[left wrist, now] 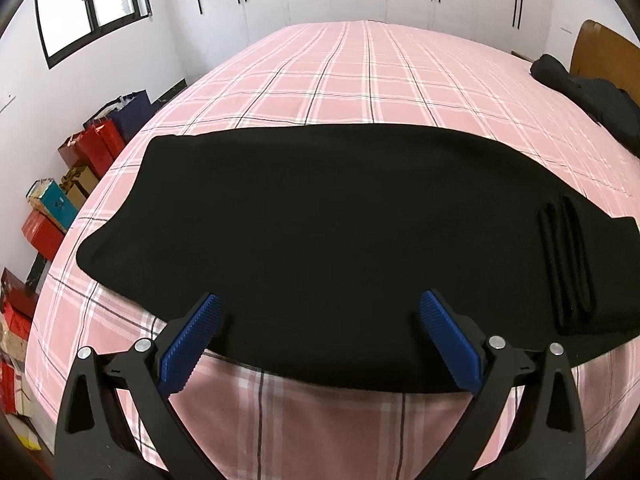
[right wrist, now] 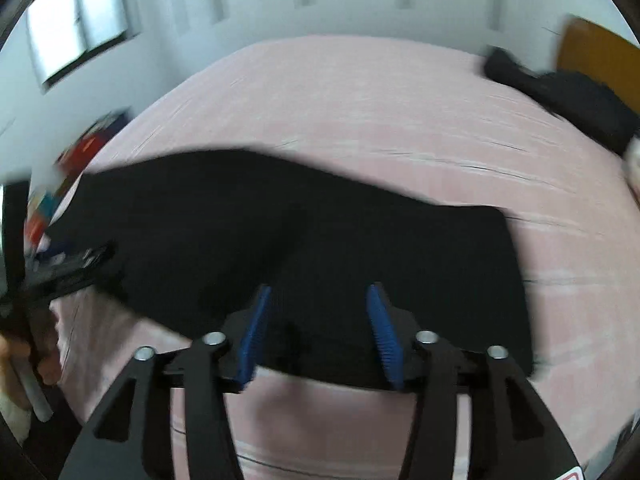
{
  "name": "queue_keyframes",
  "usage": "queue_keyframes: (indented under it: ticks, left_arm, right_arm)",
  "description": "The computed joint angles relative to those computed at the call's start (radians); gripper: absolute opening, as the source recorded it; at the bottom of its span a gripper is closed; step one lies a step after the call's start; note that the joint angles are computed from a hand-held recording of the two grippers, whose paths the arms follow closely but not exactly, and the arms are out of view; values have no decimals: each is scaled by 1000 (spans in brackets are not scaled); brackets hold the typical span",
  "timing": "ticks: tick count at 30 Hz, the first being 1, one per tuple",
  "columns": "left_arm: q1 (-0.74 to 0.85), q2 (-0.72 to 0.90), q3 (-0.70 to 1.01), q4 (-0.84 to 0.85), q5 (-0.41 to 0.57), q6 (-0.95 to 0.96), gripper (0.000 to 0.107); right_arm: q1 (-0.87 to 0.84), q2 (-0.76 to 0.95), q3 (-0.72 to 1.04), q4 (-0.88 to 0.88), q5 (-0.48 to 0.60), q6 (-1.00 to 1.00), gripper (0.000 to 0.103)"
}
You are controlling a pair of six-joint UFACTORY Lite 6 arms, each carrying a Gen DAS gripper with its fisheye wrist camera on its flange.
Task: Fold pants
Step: 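Lower the hems onto the pants and open the right gripper, then grasp the folded edge of the pants again with the right gripper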
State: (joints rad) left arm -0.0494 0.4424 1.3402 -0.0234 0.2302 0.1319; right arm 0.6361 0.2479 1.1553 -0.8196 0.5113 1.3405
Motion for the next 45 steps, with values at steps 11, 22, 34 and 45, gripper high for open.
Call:
queue_keyframes:
  ticks: [11,22,34,45]
  left_arm:
    - [68,48,87,-201,38,184,98]
    - [110,89,157,-320,99,268,98]
    - [123,147,232,-311,137,260,98]
    - [113,152,232,-233,127,174,98]
  right_arm:
    - [22,294,256,-107,59,137,15]
    - [-4,272,480,80,57,-77,17]
    - [-10,314,436,61,-71,53,21]
    - [-16,456,572,104,-29,64,19]
